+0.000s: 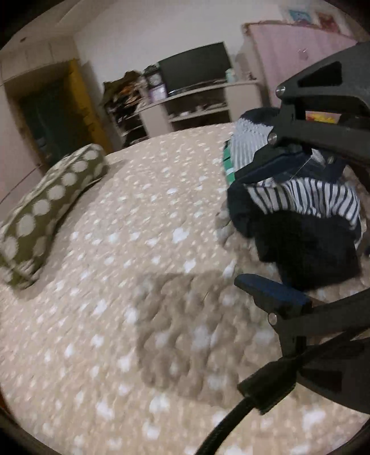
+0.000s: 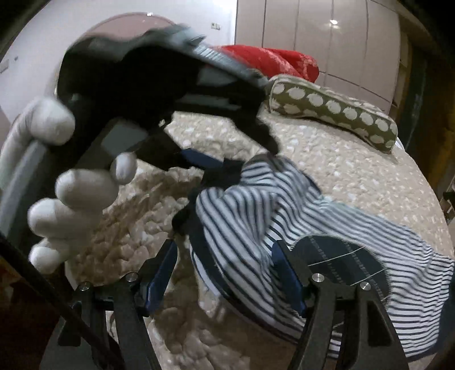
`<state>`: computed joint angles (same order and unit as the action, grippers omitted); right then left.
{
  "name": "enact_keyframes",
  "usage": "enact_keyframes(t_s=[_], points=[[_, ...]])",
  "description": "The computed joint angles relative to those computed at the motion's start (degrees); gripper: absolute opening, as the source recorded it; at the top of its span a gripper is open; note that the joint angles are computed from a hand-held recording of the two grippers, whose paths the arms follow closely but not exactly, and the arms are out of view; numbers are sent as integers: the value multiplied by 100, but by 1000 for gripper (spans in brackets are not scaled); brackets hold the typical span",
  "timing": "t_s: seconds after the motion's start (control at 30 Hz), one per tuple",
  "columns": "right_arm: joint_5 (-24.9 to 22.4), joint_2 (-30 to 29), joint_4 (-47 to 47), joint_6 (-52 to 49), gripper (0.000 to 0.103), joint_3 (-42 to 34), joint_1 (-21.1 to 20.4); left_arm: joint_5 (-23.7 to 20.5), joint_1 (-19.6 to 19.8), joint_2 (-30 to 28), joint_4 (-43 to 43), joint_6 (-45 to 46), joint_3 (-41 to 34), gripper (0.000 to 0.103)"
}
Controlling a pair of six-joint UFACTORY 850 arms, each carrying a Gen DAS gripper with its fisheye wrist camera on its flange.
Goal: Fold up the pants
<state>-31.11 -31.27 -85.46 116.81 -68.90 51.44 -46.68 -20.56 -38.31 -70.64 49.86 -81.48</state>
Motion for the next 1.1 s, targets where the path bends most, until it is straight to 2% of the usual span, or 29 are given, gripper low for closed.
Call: enact_keyframes(t_s=[0.03, 0.07, 0.1, 0.13, 0.17, 0.2, 0.27, 0.4, 0.5, 0.63, 0.67, 0.73, 0.77, 0.83, 0.97, 1.03, 1.1], points=[[-97, -94, 31, -52, 73, -90, 19, -8, -43, -35, 140, -56, -56, 49], [-172, -150, 55, -66, 64, -124, 25, -36, -65, -57, 275, -130, -95, 28], [-242, -160, 140, -83, 40, -139, 37, -66, -77, -76, 349, -200, -124, 26], [-258, -143, 171, -34, 30, -134, 22, -25, -93, -43, 344, -217, -92, 26], [-201, -99, 130, 82, 15, -107, -6, 25, -119, 6, 343, -236, -63, 26], [-161, -16, 99, 247, 10, -43, -39, 26, -138, 40, 341, -265, -53, 26], [-106, 224, -262, 895, 9, 204, -83, 41, -221, 132, 285, -332, -66, 26], [-307, 724, -781, 1821, 9, 700, -97, -36, -496, 170, 290, -426, -296, 26], [-559, 1239, -1087, 2652, 9, 1276, -87, 87, -889, 116, 569, -678, -609, 27], [-807, 1895, -1006, 3594, 10, 2159, -133, 46, -1270, 1, 712, -825, -960, 48], [-773, 2032, -901, 3812, 12, 2382, -193, 18, -1322, 5, 640, -805, -982, 51], [-694, 2249, -602, 4127, 26, 2729, -287, 12, -1361, 60, 538, -763, -944, 53], [-665, 2386, -505, 4326, 33, 2919, -318, 93, -1379, 132, 532, -755, -880, 54], [-776, 2636, -510, 4632, 33, 3197, -336, 318, -1391, 289, 558, -761, -710, 56], [-1602, 3056, -327, 4517, 33, 3379, -176, 898, -1325, 603, 758, -912, -230, 57], [-1481, 3195, -754, 4615, 33, 3404, -310, 1075, -1308, 689, 774, -948, -34, 57], [-1026, 3281, -1630, 5067, 33, 3421, -587, 1173, -1283, 744, 731, -967, 175, 57]])
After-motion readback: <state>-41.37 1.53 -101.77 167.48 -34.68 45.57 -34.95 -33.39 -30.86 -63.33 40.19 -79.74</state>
